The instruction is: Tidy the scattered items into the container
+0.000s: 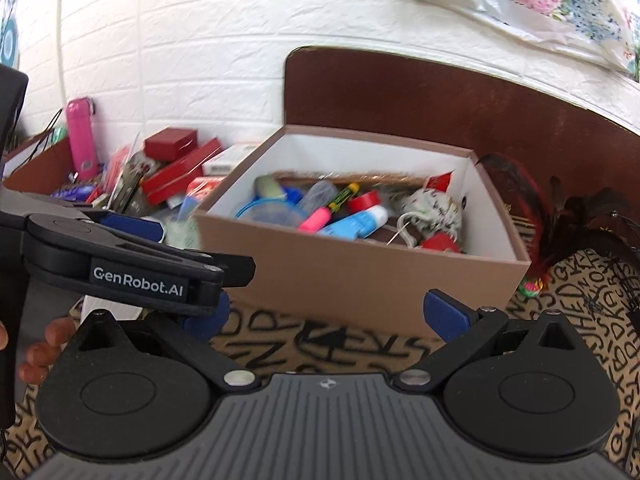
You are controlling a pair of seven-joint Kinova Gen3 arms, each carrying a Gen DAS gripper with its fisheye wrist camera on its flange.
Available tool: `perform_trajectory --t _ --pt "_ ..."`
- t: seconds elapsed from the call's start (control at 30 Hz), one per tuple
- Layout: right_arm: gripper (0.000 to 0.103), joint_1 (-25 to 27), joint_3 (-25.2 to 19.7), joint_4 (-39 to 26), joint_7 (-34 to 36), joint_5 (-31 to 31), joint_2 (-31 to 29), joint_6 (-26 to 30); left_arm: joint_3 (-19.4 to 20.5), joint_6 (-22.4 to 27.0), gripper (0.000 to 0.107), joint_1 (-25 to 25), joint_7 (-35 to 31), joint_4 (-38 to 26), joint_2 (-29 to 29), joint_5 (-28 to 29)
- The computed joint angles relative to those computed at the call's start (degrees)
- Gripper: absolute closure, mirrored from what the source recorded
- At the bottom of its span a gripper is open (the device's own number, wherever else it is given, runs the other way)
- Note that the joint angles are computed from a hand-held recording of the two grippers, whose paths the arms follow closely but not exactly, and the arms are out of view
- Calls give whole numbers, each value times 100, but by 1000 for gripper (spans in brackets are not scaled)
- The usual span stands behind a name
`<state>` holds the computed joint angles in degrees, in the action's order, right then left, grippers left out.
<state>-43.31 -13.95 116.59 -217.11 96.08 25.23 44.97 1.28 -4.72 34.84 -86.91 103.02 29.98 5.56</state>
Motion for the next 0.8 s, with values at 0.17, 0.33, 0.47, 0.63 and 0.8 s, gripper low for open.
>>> perform_trajectory --t 0.17,0.33,0.47,0.63,0.8 --pt "0 -475 -36 -104 198 -421 58 420 230 -328 4 -241 -68 599 -317 -78" --pt "0 -930 15 -196 355 -708 103 778 382 -375 4 -381 -89 897 -520 -39" --pt "0 -1070 43 -235 443 -760 92 815 841 -423 4 -779 -11 1063 -631 -215" --pt "0 -1129 78 -193 312 -734 70 840 603 -757 4 -509 -95 1274 -708 -96" --pt "0 -1092 64 -126 143 -711 74 797 -83 -737 4 200 -541 1217 -676 506"
